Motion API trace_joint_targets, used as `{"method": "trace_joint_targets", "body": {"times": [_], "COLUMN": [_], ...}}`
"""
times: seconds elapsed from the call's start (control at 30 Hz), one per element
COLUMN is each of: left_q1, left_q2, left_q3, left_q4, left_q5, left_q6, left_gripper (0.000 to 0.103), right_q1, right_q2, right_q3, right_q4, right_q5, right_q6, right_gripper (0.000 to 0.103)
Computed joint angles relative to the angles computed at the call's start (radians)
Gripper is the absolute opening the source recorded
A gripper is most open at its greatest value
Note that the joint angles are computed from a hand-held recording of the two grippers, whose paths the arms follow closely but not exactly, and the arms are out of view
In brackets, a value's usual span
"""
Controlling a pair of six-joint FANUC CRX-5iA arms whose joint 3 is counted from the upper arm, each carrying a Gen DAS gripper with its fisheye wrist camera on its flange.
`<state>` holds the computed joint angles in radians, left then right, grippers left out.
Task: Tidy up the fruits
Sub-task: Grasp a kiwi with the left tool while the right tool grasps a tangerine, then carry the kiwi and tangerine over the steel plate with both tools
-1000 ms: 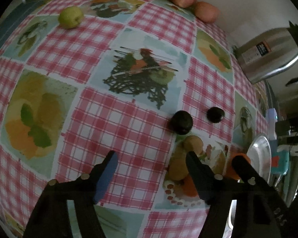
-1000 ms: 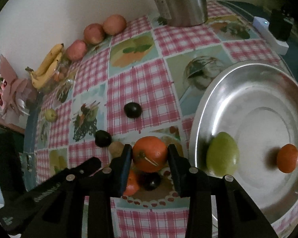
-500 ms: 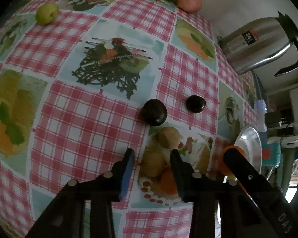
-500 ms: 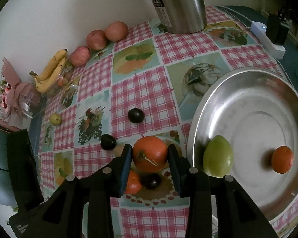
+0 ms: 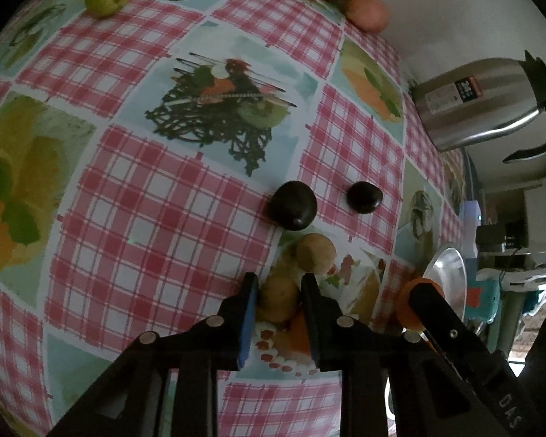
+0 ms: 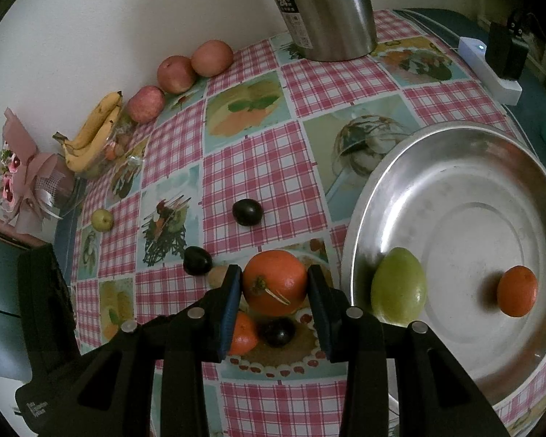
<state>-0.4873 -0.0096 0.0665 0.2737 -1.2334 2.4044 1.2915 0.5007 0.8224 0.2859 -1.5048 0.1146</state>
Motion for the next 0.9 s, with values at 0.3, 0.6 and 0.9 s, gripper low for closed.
{"method": "trace_joint_targets", "body": {"times": [0.3, 0.6, 0.9], "left_q1": [0.009, 0.005, -0.056], "left_q2": [-0.021, -0.053, -0.017], "left_q3": [0.037, 0.098, 0.213], "left_q4": [-0.096, -0.228, -0.331], "left_q5": [-0.06, -0.126, -0.154], "left_q6": [0.065, 0.118, 0.127], "left_gripper": [0.026, 0.026, 0.026], "right_q1": [-0.003, -0.001, 0.005], "right_q2": [-0.003, -0.01, -0.014], "right_q3": [-0.005, -0.016, -0.013], "right_q4": [-0.012, -0.007, 0.021], "right_q5": [-0.006, -0.003, -0.042], "right_q6": [-0.004, -0.012, -0.033], "right_gripper": [0.038, 0.038, 0.038]}}
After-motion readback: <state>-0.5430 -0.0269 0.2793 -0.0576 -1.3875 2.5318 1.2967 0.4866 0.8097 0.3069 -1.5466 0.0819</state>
